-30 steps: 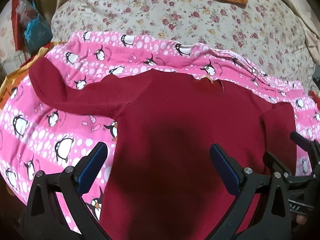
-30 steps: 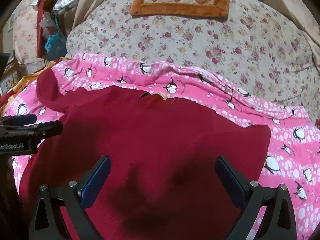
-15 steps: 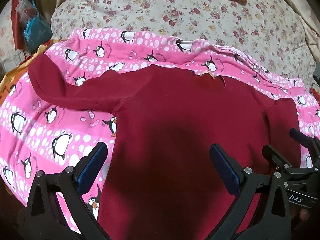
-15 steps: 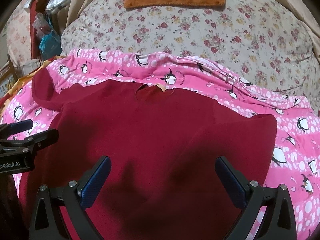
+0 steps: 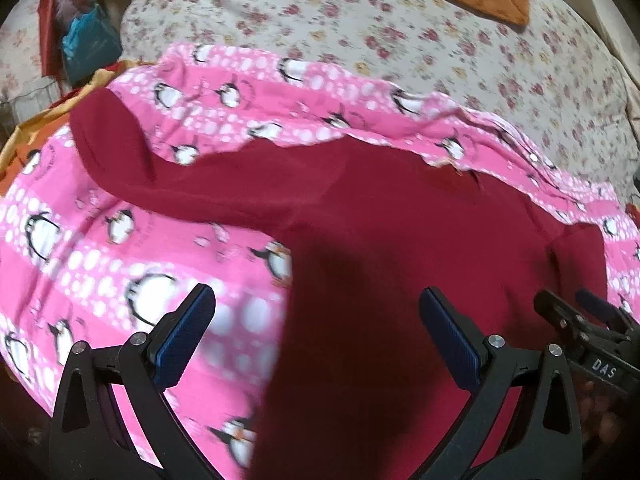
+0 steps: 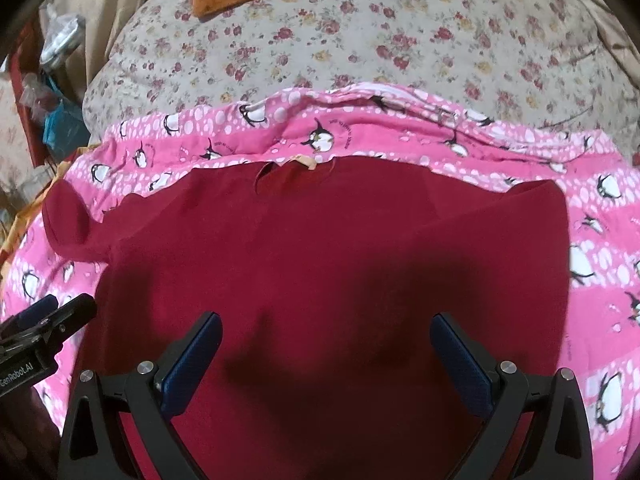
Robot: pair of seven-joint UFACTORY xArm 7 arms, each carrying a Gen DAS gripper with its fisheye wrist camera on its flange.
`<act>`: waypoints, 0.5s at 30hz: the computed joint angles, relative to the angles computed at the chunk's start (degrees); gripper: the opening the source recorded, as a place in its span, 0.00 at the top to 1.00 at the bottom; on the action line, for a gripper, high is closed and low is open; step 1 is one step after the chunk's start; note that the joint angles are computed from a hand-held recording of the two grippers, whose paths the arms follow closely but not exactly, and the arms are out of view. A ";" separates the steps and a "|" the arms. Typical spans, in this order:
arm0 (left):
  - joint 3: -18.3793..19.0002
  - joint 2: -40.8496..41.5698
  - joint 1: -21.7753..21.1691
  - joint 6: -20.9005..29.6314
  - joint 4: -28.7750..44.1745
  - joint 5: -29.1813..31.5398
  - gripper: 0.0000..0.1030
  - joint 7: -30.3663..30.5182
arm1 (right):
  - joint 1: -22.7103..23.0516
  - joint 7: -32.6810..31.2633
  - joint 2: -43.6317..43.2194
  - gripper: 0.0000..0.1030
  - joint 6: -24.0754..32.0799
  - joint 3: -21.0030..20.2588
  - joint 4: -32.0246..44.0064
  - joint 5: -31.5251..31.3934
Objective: Fold small clothes
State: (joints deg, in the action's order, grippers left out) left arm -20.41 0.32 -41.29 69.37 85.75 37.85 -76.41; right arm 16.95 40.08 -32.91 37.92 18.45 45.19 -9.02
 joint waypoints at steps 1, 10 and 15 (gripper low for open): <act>0.44 -1.10 0.43 0.45 -0.73 0.13 0.01 0.20 | 0.07 0.06 0.82 0.00 0.59 0.23 0.89 0.12; 2.97 -9.21 10.43 3.09 -6.89 2.85 0.01 2.32 | 2.13 -1.51 5.42 0.00 2.77 1.57 6.70 -1.30; 5.07 -10.42 18.18 2.72 -9.03 2.30 0.09 1.41 | 3.79 -2.12 5.86 0.00 3.24 0.70 6.76 0.21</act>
